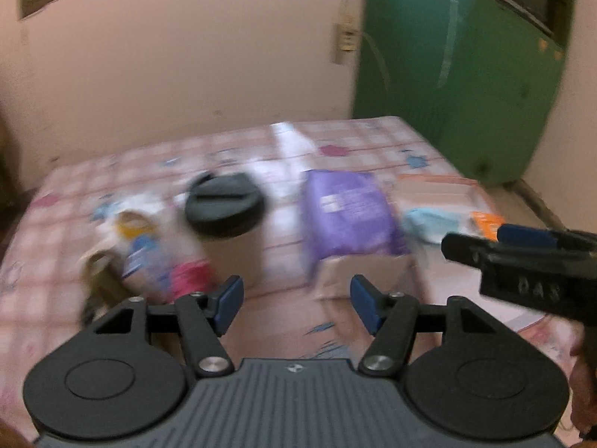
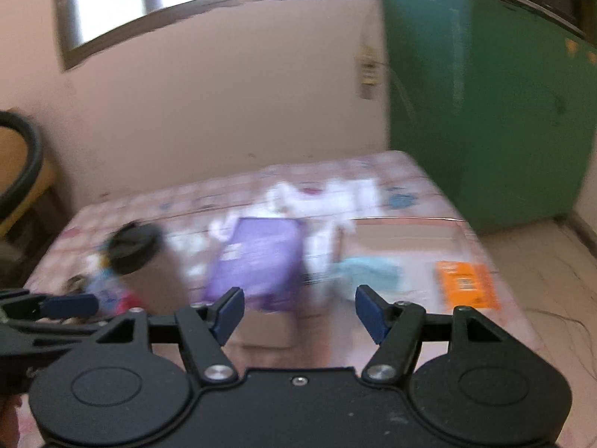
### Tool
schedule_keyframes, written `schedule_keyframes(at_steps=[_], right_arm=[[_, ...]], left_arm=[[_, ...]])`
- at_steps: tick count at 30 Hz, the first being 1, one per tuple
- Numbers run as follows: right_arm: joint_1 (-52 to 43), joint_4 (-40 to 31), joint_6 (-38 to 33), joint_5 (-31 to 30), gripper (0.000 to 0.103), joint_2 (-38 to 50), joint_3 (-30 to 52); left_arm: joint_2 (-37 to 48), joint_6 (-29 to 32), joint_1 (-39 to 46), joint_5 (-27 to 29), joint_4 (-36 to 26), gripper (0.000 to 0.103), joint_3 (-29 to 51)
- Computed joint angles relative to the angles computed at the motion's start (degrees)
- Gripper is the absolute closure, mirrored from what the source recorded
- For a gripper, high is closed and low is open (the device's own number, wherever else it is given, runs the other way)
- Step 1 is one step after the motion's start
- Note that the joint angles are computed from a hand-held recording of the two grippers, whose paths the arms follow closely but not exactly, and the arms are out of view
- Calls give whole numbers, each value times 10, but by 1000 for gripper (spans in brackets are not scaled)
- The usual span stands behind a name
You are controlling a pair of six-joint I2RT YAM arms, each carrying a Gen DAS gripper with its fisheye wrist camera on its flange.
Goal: Organize soft objects
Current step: 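Return to the pile and grasp the white towel with the left tool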
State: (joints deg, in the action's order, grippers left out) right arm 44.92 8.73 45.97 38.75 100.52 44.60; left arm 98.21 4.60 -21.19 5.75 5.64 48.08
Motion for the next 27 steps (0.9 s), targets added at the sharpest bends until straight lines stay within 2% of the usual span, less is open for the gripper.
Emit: schedule_keyframes(at_steps=[6,12,13,15,16,18,21,23,24,27], right_arm=[[75,76,-48,-24,24,132,98],[77,198,-150,-88,24,295,215],[76,221,-166,-93,24,318,229],[69,337,-212,-120,24,367,228],[62,350,-222,-140,24,388,245],[53,286,-240,-179,24,381,271],[45,322,-269,-201,24,362,229],[40,346,-261,-218,24,358,207],[41,342,-258,-212,24,355,201],[61,372,-282,-164,24,365,193]], left_arm=[[-28,55,109,21,32,36,-50],[58,79,226,80,93,38,-33],[75,81,232,83,90,39,-18],[105,87,238,86,63,43,20],[110,97,245,92,59,45,27],[115,105,244,78,52,48,36],[108,83,260,93,-1,47,46],[93,70,267,105,-6,47,32],[86,69,272,110,5,47,18],[61,71,291,121,116,43,-68]])
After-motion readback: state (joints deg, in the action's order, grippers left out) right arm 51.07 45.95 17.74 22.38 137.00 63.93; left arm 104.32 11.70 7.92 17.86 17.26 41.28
